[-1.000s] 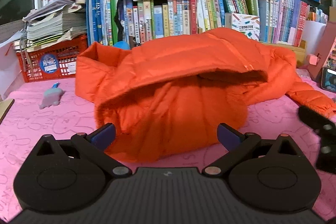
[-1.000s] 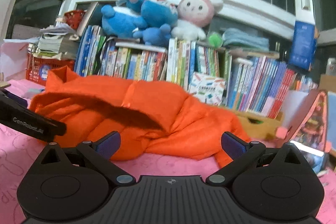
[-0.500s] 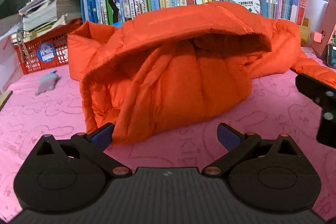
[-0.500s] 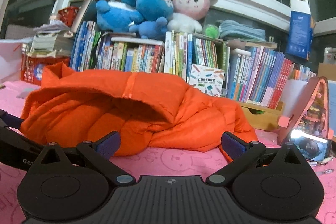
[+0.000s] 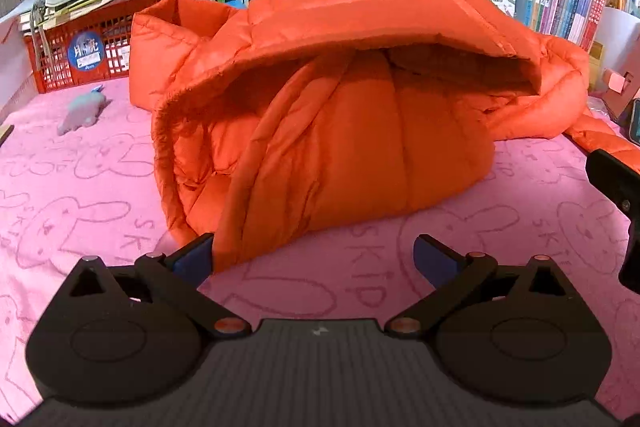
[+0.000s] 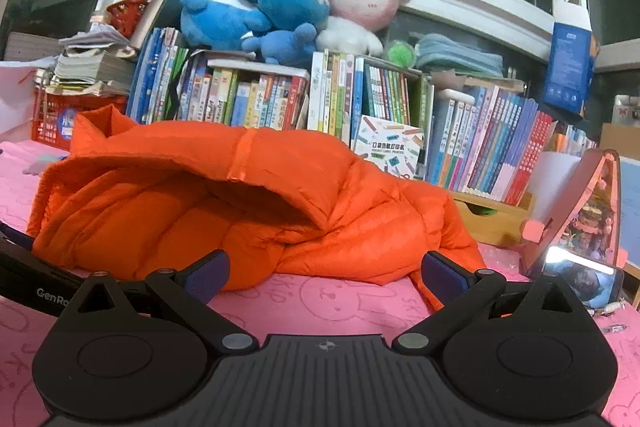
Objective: Fold clothes
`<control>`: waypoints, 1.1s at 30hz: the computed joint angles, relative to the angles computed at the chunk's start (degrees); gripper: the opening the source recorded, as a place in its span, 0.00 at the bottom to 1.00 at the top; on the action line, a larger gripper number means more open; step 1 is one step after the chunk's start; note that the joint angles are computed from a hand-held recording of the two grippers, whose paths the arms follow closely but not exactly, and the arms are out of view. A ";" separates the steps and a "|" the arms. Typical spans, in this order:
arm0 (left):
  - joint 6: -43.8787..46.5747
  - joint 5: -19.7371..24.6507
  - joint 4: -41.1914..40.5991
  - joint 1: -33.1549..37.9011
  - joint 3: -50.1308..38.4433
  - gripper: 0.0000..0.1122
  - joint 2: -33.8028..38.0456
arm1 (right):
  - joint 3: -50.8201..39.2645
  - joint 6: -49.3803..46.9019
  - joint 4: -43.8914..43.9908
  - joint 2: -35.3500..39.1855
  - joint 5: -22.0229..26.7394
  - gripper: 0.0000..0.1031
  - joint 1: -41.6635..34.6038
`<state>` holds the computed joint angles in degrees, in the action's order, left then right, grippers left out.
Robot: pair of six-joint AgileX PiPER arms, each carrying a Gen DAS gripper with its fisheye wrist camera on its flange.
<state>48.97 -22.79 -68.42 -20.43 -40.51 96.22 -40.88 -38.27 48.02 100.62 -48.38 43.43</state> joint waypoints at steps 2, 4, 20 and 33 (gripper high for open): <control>0.50 0.04 -0.48 -0.01 -0.02 0.92 -0.07 | 0.01 -0.48 -0.12 0.42 -0.66 1.00 0.36; 1.04 0.23 -0.97 0.09 -0.04 0.92 -0.18 | -0.21 -1.29 0.33 0.71 -0.97 1.00 0.71; 3.02 0.63 -2.26 0.60 -0.12 0.92 -0.21 | -0.24 0.09 0.50 0.69 -0.52 1.00 -0.01; 2.35 1.07 -1.27 0.99 0.08 0.92 -0.25 | -0.34 0.23 1.32 0.81 -0.66 1.00 0.18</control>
